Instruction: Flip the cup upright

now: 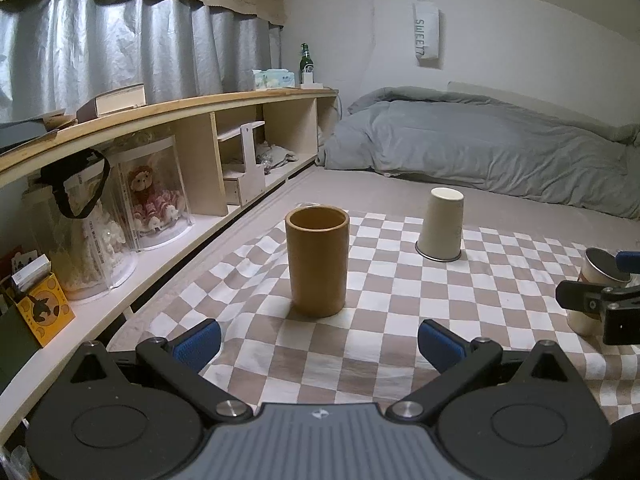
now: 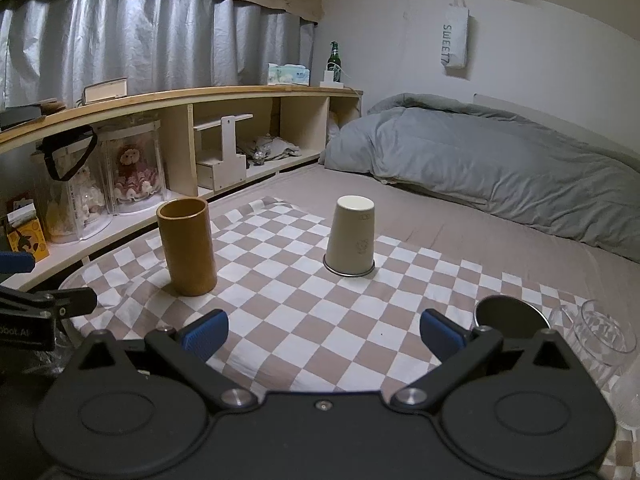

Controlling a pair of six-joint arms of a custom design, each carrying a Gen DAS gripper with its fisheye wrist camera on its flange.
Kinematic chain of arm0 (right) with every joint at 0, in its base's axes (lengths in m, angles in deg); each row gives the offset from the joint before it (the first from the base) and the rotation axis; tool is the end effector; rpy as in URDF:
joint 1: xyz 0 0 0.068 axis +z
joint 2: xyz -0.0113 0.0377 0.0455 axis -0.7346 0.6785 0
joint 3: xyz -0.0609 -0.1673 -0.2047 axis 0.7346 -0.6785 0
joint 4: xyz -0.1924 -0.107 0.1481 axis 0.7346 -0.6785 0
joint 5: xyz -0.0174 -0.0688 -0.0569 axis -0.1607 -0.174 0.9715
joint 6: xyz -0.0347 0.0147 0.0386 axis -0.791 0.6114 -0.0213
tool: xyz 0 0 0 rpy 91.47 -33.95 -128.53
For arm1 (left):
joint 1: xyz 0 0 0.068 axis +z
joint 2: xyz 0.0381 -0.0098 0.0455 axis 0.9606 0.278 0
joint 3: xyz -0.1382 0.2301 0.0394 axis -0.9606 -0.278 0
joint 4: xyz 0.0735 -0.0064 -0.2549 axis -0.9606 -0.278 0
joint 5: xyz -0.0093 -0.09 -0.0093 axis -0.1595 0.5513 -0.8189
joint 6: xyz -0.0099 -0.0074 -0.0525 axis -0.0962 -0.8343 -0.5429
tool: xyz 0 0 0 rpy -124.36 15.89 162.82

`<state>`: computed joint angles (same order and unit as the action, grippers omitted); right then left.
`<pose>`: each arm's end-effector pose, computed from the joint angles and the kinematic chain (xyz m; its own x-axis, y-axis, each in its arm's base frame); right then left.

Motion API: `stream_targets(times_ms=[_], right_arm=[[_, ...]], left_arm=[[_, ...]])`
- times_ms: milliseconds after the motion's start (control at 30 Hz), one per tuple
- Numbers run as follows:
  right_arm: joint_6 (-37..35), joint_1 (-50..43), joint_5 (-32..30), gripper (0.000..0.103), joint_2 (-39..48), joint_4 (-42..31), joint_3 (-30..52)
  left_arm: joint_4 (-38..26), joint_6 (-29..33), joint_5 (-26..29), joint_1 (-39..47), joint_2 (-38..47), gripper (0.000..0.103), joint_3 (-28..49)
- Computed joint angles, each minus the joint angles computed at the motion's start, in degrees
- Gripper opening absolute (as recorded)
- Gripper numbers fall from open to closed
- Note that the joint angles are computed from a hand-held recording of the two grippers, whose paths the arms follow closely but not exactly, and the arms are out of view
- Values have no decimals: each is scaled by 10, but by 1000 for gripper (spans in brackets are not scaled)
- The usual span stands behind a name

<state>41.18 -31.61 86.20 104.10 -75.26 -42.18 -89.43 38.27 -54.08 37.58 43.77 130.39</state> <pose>0.2069 0.0570 0.2643 -0.4442 -0.1465 -0.8839 -0.2591 0.9654 -0.0299 0.1713 -0.1003 0.2697 -0.5048 0.0254 -0.8629 -0.0580 0.9963 0.0632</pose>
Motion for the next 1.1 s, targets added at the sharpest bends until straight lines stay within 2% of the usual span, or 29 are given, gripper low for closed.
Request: stream_targets(times_ms=[1100], right_arm=[[3,5,8,103,2,5,-4]], left_arm=[[-1,-2,0,4,0,103,-1]])
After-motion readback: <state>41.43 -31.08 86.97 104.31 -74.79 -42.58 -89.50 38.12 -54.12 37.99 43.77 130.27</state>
